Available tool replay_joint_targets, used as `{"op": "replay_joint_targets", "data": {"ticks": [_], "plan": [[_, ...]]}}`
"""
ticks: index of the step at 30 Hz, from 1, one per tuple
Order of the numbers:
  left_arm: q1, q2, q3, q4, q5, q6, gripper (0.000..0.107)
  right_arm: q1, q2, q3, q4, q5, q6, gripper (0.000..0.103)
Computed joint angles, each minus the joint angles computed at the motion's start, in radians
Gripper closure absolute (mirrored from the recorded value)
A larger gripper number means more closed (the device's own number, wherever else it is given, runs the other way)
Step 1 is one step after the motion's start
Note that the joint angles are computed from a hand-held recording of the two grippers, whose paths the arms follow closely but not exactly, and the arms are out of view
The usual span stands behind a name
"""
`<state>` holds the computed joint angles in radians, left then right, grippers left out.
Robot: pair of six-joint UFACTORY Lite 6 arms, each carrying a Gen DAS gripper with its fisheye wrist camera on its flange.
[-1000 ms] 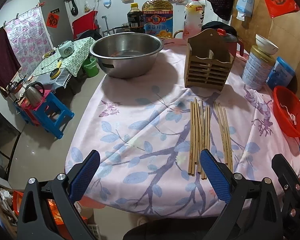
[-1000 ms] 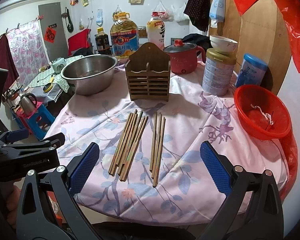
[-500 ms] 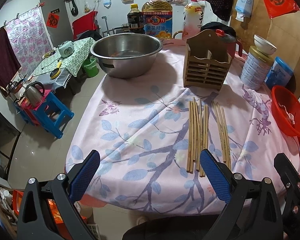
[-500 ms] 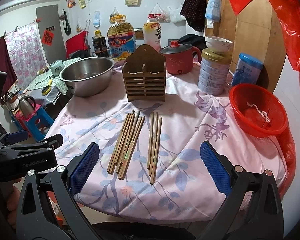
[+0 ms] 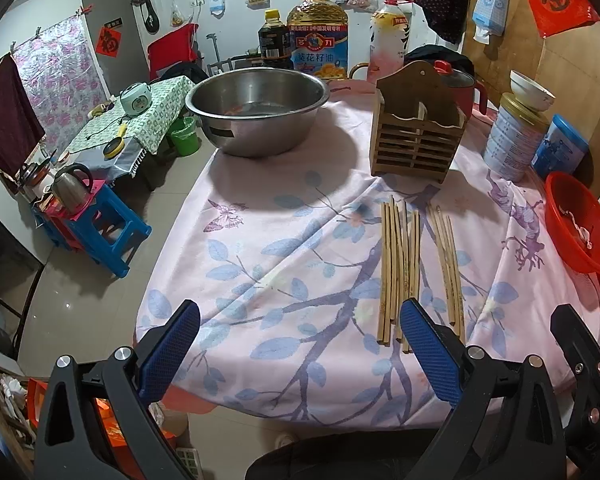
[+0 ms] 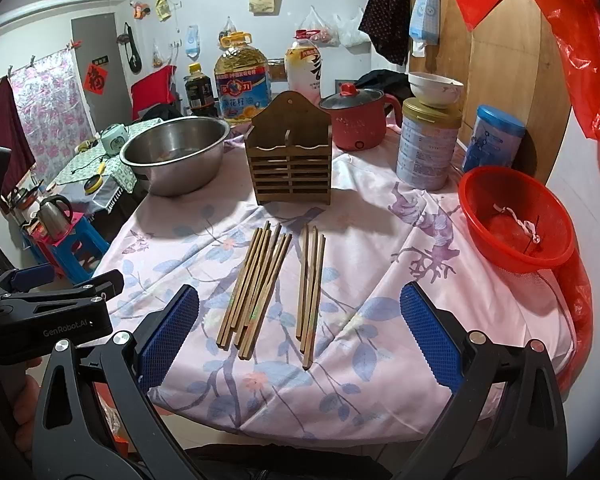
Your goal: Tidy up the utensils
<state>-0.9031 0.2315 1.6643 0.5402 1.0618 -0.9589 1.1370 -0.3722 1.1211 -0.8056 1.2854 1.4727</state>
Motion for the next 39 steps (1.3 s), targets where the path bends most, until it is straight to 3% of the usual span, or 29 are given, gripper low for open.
{"op": "replay_joint_targets", "data": {"ticks": [39], "plan": [[0.032,0.089,0.088,-0.042,0.017,0.043,0.009,0.012,0.011,0.012,0.028,0.010,0.023,0.006]]}}
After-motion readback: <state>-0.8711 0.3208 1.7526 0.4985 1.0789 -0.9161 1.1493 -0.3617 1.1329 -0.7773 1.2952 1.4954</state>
